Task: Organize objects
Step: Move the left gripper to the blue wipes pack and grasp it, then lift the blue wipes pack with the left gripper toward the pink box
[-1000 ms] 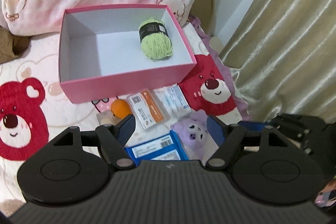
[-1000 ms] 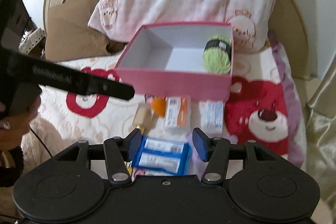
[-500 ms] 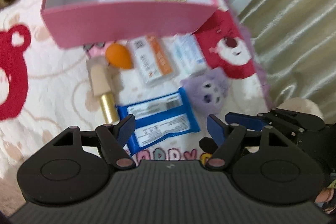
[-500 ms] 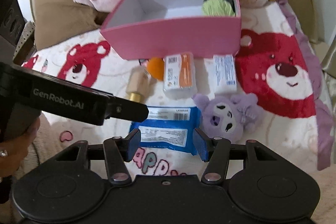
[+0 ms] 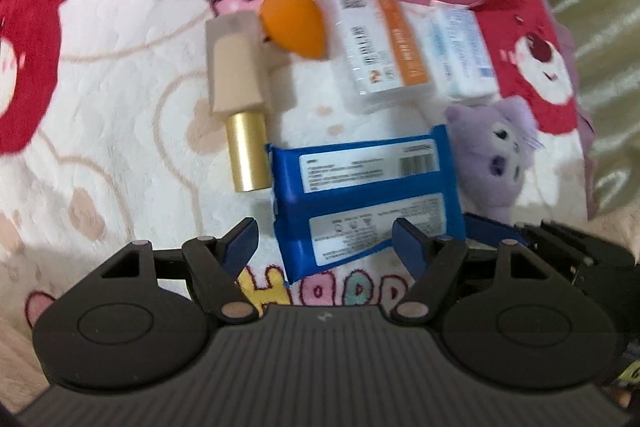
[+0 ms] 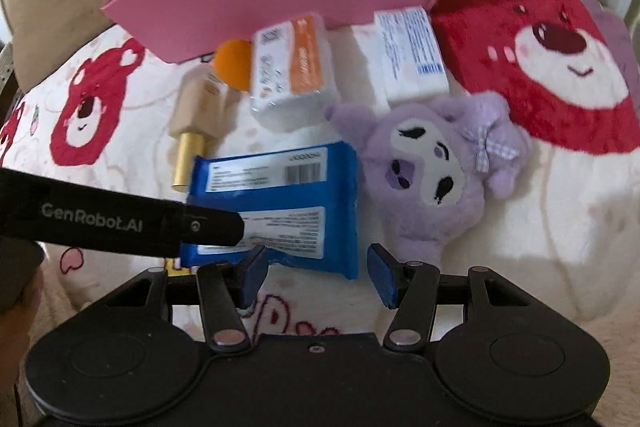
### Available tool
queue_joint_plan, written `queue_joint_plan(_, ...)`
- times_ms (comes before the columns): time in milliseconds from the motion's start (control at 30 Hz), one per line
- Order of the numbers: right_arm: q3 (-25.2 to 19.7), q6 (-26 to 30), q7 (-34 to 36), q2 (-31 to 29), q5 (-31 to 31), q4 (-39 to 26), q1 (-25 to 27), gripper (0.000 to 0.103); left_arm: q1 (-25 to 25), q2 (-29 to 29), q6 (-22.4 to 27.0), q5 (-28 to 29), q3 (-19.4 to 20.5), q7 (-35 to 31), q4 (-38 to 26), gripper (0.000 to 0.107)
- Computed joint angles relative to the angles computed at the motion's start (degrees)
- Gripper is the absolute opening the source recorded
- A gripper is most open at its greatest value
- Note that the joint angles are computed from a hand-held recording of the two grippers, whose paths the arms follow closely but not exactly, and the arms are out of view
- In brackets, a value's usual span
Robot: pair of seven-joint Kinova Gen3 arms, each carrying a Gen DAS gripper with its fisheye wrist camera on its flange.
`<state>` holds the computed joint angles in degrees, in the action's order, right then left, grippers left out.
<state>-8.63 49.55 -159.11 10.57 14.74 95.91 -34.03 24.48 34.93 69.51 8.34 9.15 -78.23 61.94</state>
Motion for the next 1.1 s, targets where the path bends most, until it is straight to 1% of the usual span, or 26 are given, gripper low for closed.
queue_joint_plan(100,0.5,-1.9,-3.4,-0.1,1.3,1.5,-0.6,0.06,1.6,0.0,-2.1,-2.1,-1.5,2.8,1.4,0.071)
queue_joint_plan(200,0.6,-2.5,-6.3,-0.1,3.9,2.0,-1.7,0.06,0.4,-0.3,-5.0,-0.3,-0.9,4.2,3.8,0.071)
queue_joint_plan(233,0.5,-3.0,-6.9,-0.1,4.7,2.2,-1.9,0.06,0.1,-0.7,-6.2,0.1,-0.7,4.6,4.8,0.069)
queue_joint_plan(267,0.4,-3.1,-7.0,-0.1,4.9,2.2,-2.0,0.058,-0.1,-1.1,-7.2,0.4,-0.5,4.7,5.6,0.064)
queue_joint_plan(300,0.3,-3.2,-6.9,0.0,5.2,2.2,-2.1,0.054,-0.3,-1.5,-8.2,0.7,-0.2,4.6,6.4,0.06)
queue_joint_plan(333,-0.2,-3.5,-7.3,0.0,5.7,2.4,-1.9,0.049,-0.8,-1.9,-9.1,1.4,0.3,4.2,7.2,0.053)
queue_joint_plan(367,0.3,-3.0,-8.2,0.1,6.6,2.1,-2.8,0.046,-1.1,-2.1,-9.6,2.0,0.7,3.8,7.8,0.051)
queue_joint_plan(467,0.2,-2.4,-9.0,-0.1,7.2,2.3,-3.1,0.041,-0.2,-3.2,-11.5,1.2,0.5,4.0,9.6,0.049)
queue_joint_plan(600,0.0,-1.9,-9.2,-0.1,7.5,2.0,-3.2,0.04,0.0,-4.4,-13.2,1.1,0.6,4.6,11.4,0.048)
queue_joint_plan(733,-0.4,-0.2,-10.1,-0.3,8.9,1.4,-4.4,0.04,-1.8,-6.0,-13.7,3.6,1.6,4.3,13.5,0.047)
queue_joint_plan(800,-0.8,-0.3,-10.2,-1.0,8.4,1.8,-4.4,0.04,-2.9,-7.2,-14.1,5.1,2.1,3.4,14.9,0.047)
queue_joint_plan(900,-1.6,0.1,-11.5,-2.6,8.9,2.3,-5.1,0.04,-4.0,-10.2,-16.2,6.5,3.1,0.0,17.6,0.047)
queue_joint_plan(967,-2.3,-0.1,-12.7,-4.0,9.4,2.8,-5.3,0.041,-4.3,-12.0,-16.5,6.7,3.4,-2.5,17.8,0.047)
queue_joint_plan(1033,-3.0,0.6,-14.5,-5.1,11.1,2.6,-5.7,0.041,-6.0,-13.0,-16.5,8.7,4.1,-5.8,17.5,0.047)
queue_joint_plan(1067,-3.4,1.5,-15.4,-5.3,12.5,2.0,-6.1,0.041,-7.0,-13.1,-16.0,9.7,4.2,-7.4,16.6,0.047)
queue_joint_plan(1100,-3.8,2.1,-15.9,-5.8,13.6,1.7,-6.2,0.041,-6.9,-13.0,-15.4,10.0,4.1,-8.0,15.2,0.047)
